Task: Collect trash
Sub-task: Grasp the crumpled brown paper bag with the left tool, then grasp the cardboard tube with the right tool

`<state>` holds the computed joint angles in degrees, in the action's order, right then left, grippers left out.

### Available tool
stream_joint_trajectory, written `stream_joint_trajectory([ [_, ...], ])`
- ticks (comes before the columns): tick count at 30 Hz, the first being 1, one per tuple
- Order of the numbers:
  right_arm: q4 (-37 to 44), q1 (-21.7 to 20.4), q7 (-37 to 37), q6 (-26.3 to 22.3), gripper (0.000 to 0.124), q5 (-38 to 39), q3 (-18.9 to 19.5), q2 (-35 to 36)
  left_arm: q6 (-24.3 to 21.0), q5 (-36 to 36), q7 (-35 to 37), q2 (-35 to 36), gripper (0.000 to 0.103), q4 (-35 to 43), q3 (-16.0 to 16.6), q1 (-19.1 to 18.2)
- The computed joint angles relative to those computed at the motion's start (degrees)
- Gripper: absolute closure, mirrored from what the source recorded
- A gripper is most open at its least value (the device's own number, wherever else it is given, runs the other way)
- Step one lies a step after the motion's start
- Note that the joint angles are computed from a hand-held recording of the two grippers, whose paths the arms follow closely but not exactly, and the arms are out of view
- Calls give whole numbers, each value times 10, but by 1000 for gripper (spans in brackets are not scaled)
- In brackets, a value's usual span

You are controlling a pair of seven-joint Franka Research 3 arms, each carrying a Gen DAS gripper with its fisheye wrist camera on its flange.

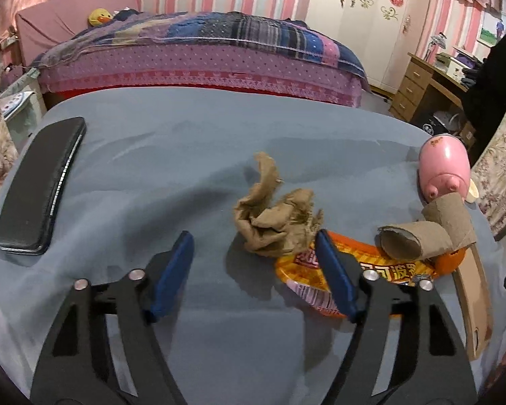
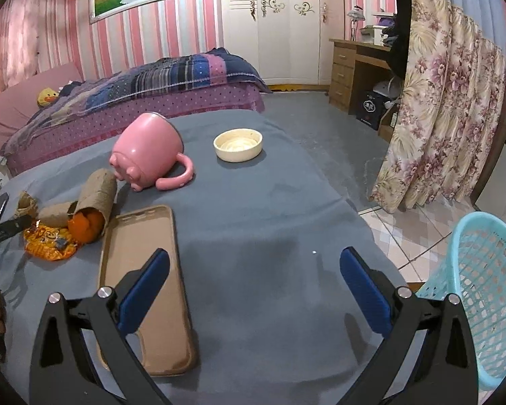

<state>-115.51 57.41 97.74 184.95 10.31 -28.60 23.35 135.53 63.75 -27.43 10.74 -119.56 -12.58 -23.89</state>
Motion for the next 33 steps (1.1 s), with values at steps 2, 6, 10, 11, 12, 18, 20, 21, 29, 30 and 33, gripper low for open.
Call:
stream_joint_trajectory([
  [2, 0, 13, -1, -1, 25, -3, -13, 3, -4, 20, -13, 0, 47, 1, 0, -5],
  [6, -2, 16, -7, 1, 25, -8, -12, 3, -10, 40, -16, 3, 58, 7, -2, -10],
  [10, 0, 15, -18, 4, 25, -4, -3, 0, -9, 54, -30, -4, 60, 2, -3, -12],
  [11, 0, 3, -24, 6, 25, -4, 14, -4, -8, 54, -31, -9, 60, -3, -3, -11],
  [12, 0, -15, -33, 9, 25, -4, 38, -8, -16, 47, -26, -12, 60, -5, -6, -11],
  [18, 20, -26, -59, 0, 25, -9, 83, -10, -79, 0, 25, -40, 60, -23, -24, -16],
  [20, 36, -17, -55, -12, 25, -16, 82, -2, -107, -19, 51, -46, 60, -24, -31, -19],
  [21, 48, -20, -53, -16, 26, -22, 92, 3, -115, -24, 61, -49, 60, -26, -33, -20],
  [29, 150, -56, -55, -61, 29, -83, 166, 51, -100, -25, 61, -95, 78, -78, -39, -3],
  [30, 165, -69, -58, -72, 32, -86, 185, 58, -93, -24, 60, -96, 78, -83, -39, 0],
  [33, 206, -94, -58, -106, 41, -98, 220, 76, -79, -39, 70, -99, 77, -96, -38, 10],
])
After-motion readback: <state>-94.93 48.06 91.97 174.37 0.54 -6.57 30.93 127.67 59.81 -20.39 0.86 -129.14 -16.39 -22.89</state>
